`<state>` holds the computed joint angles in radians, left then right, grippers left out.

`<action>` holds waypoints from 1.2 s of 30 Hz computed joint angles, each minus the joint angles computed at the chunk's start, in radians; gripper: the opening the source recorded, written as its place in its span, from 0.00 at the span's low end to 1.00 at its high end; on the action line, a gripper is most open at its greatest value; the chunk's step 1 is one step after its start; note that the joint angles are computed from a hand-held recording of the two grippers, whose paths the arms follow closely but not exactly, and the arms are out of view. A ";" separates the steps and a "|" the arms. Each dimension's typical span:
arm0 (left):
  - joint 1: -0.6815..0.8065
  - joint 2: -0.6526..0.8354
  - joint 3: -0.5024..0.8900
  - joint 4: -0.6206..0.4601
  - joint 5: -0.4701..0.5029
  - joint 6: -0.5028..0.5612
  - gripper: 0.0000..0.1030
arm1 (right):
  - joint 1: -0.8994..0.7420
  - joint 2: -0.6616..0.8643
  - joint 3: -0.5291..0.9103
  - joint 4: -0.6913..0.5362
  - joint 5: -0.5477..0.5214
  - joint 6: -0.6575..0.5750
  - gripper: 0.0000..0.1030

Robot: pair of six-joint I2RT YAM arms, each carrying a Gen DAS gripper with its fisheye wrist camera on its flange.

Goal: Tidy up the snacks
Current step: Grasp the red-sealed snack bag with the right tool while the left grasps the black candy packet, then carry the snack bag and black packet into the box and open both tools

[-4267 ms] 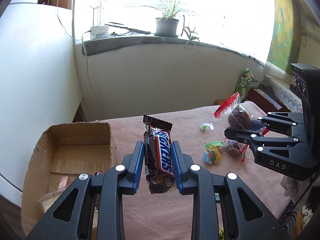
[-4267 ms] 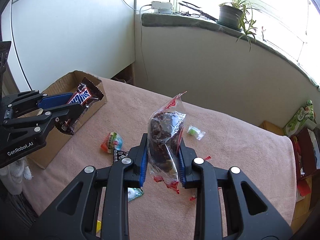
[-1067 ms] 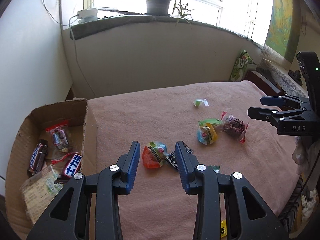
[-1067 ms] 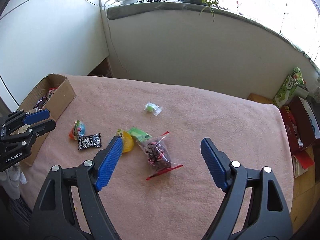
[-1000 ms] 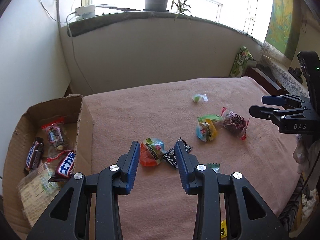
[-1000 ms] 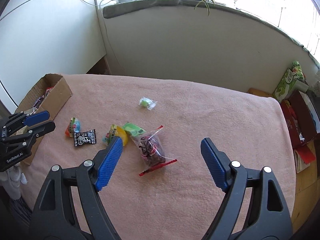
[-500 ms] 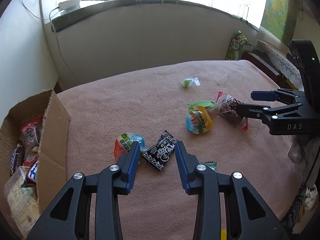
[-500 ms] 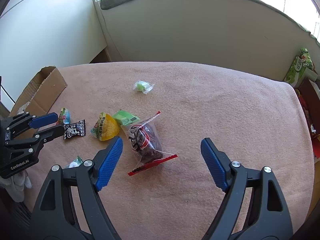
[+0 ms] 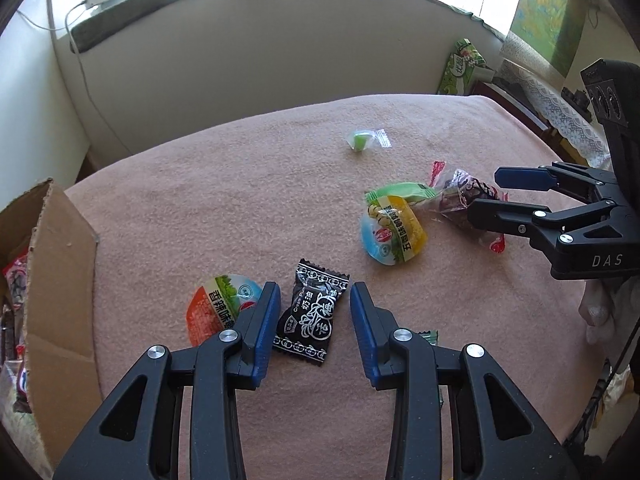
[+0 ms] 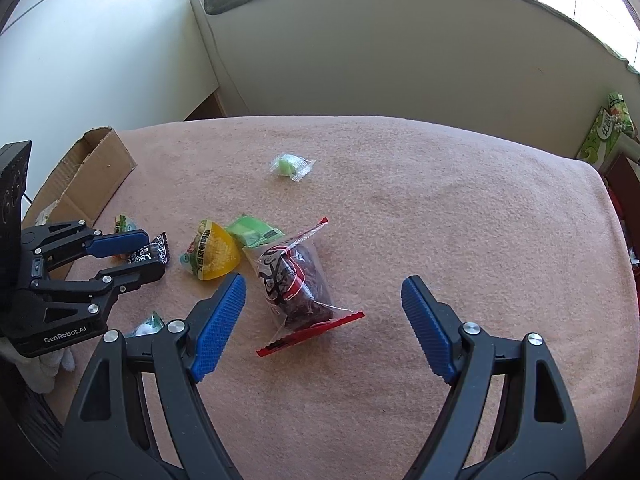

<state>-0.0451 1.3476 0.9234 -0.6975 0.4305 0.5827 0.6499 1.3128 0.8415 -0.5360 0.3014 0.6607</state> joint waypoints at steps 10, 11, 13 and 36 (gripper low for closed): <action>-0.052 -0.080 -0.063 0.037 -0.087 0.000 0.24 | -0.002 0.082 0.058 -0.007 0.013 -0.030 0.80; -0.056 -0.091 -0.073 0.045 -0.097 0.005 0.24 | -0.001 0.090 0.063 -0.007 0.015 -0.033 0.80; -0.069 -0.113 -0.094 0.064 -0.116 0.015 0.23 | 0.000 0.105 0.068 -0.003 0.018 -0.035 0.79; 0.025 -0.172 -0.046 0.033 -0.012 0.005 0.23 | 0.101 0.129 0.159 -0.100 0.136 0.003 0.33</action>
